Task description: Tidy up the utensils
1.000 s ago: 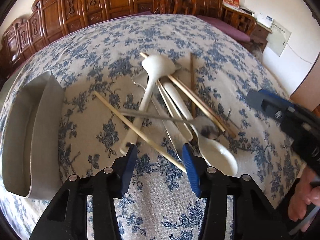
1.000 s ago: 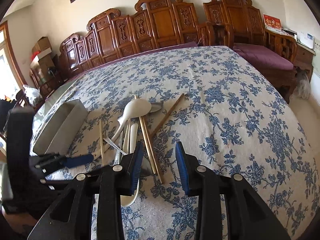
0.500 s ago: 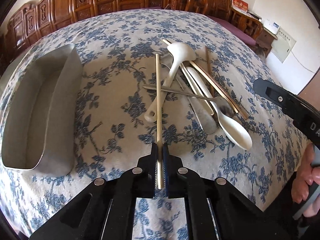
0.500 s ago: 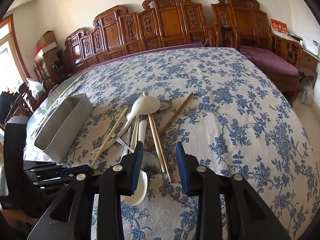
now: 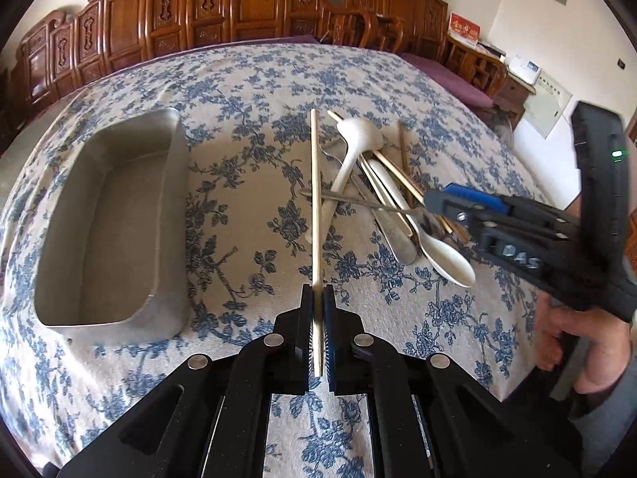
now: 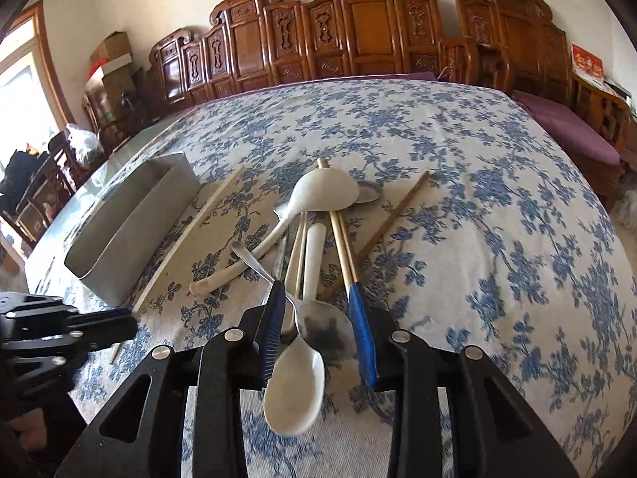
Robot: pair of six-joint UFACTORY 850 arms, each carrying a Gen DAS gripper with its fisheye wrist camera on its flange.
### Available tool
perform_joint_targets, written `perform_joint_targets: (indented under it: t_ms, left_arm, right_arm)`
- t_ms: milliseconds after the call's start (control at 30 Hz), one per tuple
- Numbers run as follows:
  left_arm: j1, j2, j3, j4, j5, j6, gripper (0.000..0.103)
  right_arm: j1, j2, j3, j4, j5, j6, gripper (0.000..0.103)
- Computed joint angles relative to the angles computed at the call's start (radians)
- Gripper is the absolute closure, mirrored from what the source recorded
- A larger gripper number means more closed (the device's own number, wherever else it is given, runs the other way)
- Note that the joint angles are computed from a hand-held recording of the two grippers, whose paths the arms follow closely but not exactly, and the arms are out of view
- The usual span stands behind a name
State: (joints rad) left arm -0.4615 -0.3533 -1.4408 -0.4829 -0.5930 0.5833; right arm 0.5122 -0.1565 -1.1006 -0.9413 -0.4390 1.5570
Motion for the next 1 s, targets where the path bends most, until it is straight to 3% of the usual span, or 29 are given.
perform_joint_targets:
  t_ms: [300, 567, 700, 867, 1000]
  left_arm:
    - [0.013, 0.017, 0.007, -0.012, 0.006, 0.006, 0.099]
    - [0.007, 0.028, 0.015, -0.018, 0.016, 0.024, 0.099]
    - [0.007, 0.037, 0.017, -0.017, 0.022, 0.026, 0.099]
    - [0.006, 0.04, 0.014, -0.016, 0.016, 0.032, 0.099]
    - [0.005, 0.04, 0.017, -0.007, 0.018, 0.027, 0.099]
  right_arm:
    - [0.001, -0.051, -0.038, 0.174, -0.036, -0.178, 0.067]
    - [0.008, -0.052, -0.036, 0.156, -0.056, -0.162, 0.068]
    - [0.002, -0.03, -0.019, 0.129, -0.042, -0.129, 0.087]
    - [-0.01, -0.019, -0.008, 0.14, -0.045, -0.125, 0.099]
    - [-0.012, -0.013, -0.003, 0.12, -0.042, -0.107, 0.1]
